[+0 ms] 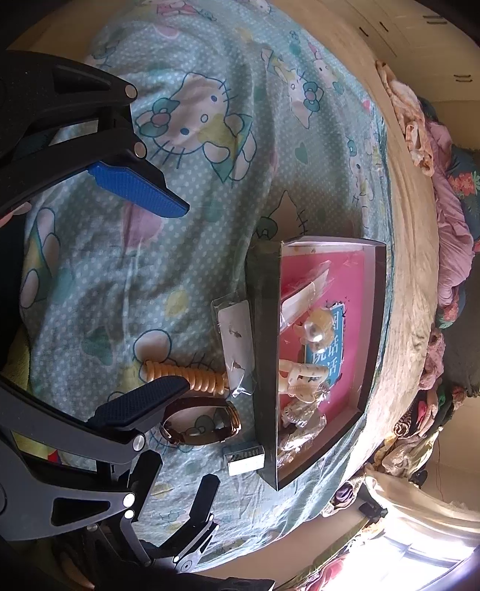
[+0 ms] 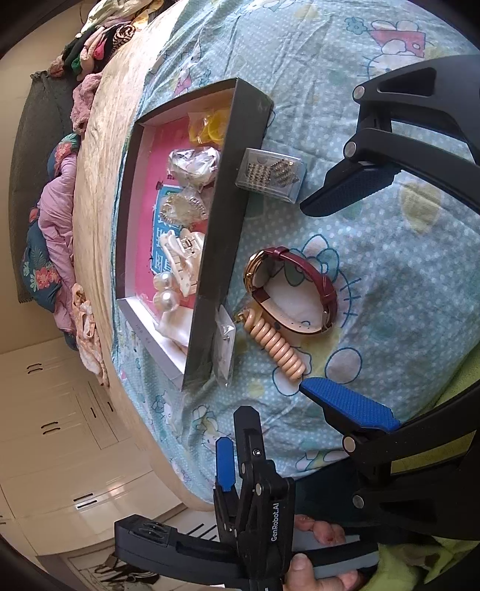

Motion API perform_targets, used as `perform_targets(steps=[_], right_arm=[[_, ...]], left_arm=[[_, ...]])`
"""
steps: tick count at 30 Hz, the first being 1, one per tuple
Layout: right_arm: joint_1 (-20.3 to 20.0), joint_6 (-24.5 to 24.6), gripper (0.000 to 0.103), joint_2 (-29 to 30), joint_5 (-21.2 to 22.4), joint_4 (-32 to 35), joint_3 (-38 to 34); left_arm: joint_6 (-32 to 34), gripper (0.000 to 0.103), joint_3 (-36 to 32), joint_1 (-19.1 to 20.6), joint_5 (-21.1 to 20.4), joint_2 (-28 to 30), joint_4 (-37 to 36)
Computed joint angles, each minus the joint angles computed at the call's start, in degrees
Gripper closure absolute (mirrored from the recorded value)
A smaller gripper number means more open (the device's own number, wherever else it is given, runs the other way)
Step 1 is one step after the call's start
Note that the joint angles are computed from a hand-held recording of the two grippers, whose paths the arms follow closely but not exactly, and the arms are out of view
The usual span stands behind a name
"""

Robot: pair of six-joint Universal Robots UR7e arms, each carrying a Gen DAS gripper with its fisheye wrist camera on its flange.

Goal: Organize jewelry
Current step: 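Withdraw both tools from the box toward the watch and earring card, then grasp the red-strap watch with the right tool while the left tool grasps the earring card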

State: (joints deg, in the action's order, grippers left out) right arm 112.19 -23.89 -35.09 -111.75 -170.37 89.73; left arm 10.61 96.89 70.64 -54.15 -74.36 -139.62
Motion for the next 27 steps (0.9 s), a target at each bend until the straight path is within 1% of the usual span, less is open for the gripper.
perform_targets(steps=[7, 14, 21, 24, 26, 27], right_arm=[[-0.3, -0.7, 0.015, 2.9, -1.7, 2.3, -2.7], [-0.7, -5.7, 0.016, 6.1, -4.2, 0.0, -5.5], [-1.2, -7.9, 0.016, 7.5, -4.0, -0.1, -7.4], [-1.3, -7.9, 0.016, 7.7, -3.5, -0.1, -7.7], [-1.4, -8.0, 0.019, 7.9, -3.5, -0.3, -7.9], [-1.4, -8.1, 0.023, 7.9, -3.3, -0.6, -7.9]], left_arm=[[-0.7, 0.023, -1.4, 0.6, -0.7, 1.2, 1.2], [-1.5, 0.023, -3.0, 1.2, -1.8, 2.6, 2.5], [-4.3, 0.023, -6.5, 2.3, -5.8, 4.7, 6.1], [-5.1, 0.023, -7.8, 2.4, -7.2, 5.8, 7.3], [-5.4, 0.023, -8.5, 2.3, -7.9, 6.5, 7.8], [-5.6, 0.023, -8.9, 2.3, -8.3, 6.9, 8.0]])
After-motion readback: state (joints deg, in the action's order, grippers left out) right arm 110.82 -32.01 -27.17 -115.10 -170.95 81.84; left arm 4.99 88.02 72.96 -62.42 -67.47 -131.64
